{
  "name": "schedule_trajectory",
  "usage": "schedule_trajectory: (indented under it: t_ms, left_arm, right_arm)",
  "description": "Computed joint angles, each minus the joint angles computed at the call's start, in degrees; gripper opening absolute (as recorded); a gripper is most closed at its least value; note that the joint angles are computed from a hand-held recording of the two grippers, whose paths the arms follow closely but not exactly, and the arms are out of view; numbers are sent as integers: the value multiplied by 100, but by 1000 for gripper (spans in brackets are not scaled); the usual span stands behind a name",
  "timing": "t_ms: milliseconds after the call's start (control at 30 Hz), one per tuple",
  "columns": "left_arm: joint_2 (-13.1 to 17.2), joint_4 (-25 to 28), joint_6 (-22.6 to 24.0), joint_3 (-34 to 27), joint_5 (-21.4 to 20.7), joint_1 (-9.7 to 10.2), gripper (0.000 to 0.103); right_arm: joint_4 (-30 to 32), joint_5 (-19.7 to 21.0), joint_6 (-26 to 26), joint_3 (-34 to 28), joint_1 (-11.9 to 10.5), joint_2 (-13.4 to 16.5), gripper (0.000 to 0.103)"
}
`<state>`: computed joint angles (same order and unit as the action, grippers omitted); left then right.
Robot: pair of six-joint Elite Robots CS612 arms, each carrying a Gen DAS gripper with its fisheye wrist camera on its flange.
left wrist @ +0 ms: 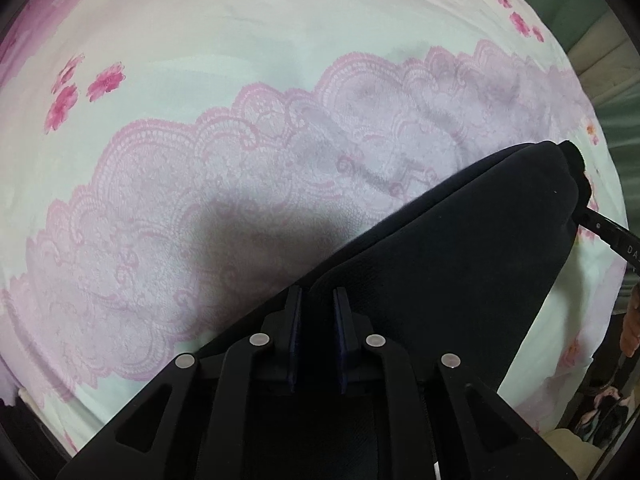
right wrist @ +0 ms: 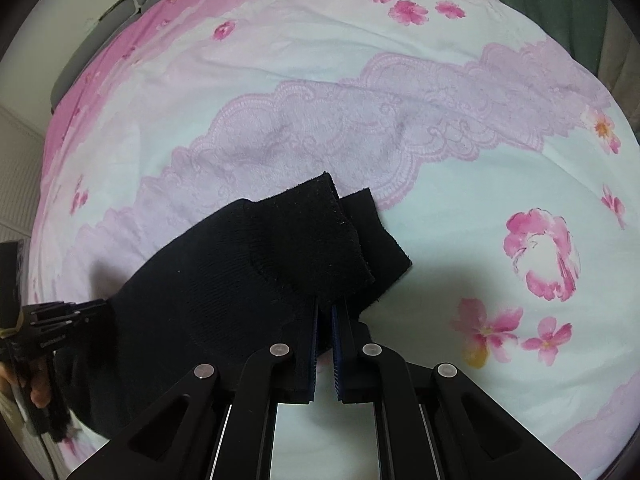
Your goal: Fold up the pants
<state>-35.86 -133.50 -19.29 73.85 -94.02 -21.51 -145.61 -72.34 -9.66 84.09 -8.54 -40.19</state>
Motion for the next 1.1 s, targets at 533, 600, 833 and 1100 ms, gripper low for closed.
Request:
schedule_trajectory:
  t_ms: [533,600,833,1100]
  left_arm:
    - [-1080,-1434,-981,1484,1451,-618,66]
    - [-1133,-1397,-1311,1616,1651,-758,66]
    - [-1130,-1236,-2678,1798,1336,-884,65]
    - [-1034,-1226,-2632,1597,1607,-953,65]
  right_arm:
    - [-824,221,-310,720,-176,-560,81]
    - [-695,389,-371,707,-203,-542,82]
    - [-713,691,190,549,-199,-255,91]
    - [-354,832,769,46,-155,201,94]
